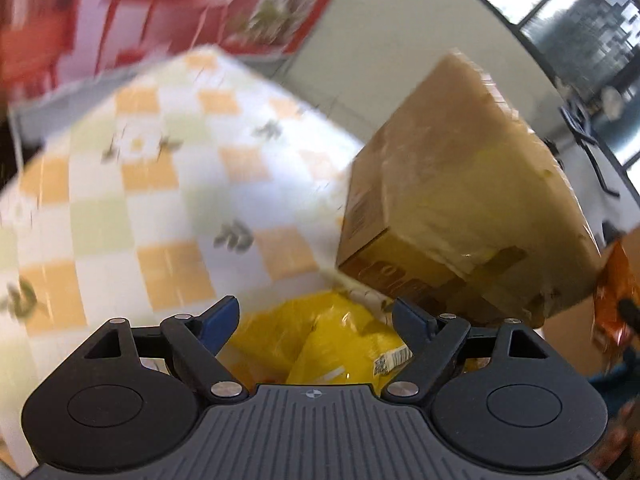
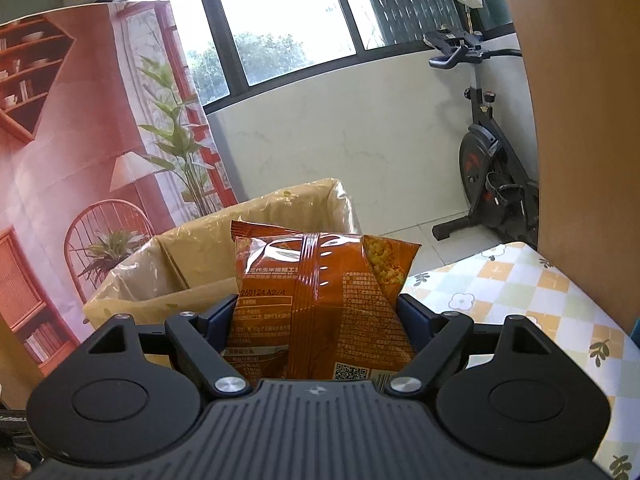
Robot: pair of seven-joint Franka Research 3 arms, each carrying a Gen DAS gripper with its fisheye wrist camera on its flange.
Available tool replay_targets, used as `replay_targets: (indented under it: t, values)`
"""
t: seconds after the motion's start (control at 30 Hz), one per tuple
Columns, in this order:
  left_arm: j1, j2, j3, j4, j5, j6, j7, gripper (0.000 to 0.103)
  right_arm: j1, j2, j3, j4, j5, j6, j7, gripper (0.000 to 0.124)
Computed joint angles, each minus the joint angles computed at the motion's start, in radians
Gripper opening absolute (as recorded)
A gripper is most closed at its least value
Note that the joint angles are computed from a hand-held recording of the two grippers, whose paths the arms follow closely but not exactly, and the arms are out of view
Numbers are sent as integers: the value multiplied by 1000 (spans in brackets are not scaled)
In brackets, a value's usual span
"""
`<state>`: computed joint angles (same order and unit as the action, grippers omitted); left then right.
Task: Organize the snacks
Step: 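Lift both held bags and carry them over the open box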
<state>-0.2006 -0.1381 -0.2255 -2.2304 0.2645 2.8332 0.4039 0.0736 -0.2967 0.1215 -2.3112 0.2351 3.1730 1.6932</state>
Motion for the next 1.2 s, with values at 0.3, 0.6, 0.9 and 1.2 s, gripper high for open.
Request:
replay_targets:
  t: [0.3, 0.6, 0.9, 1.2]
  values:
    - [-35, 33, 2, 0, -126, 7, 8, 88, -10, -9, 11, -9, -11, -10, 6, 84]
    - [-36, 136, -11, 92, 7, -12, -171, 88, 10, -4, -4, -7, -8, -10, -1, 84]
    - [-54, 191, 3, 155, 133, -74, -213, 88, 25, -4, -18, -9, 7, -8, -16, 84]
    - [-61, 175, 3, 154, 214, -86, -170, 70, 26, -3, -19, -7, 16, -10, -23, 84]
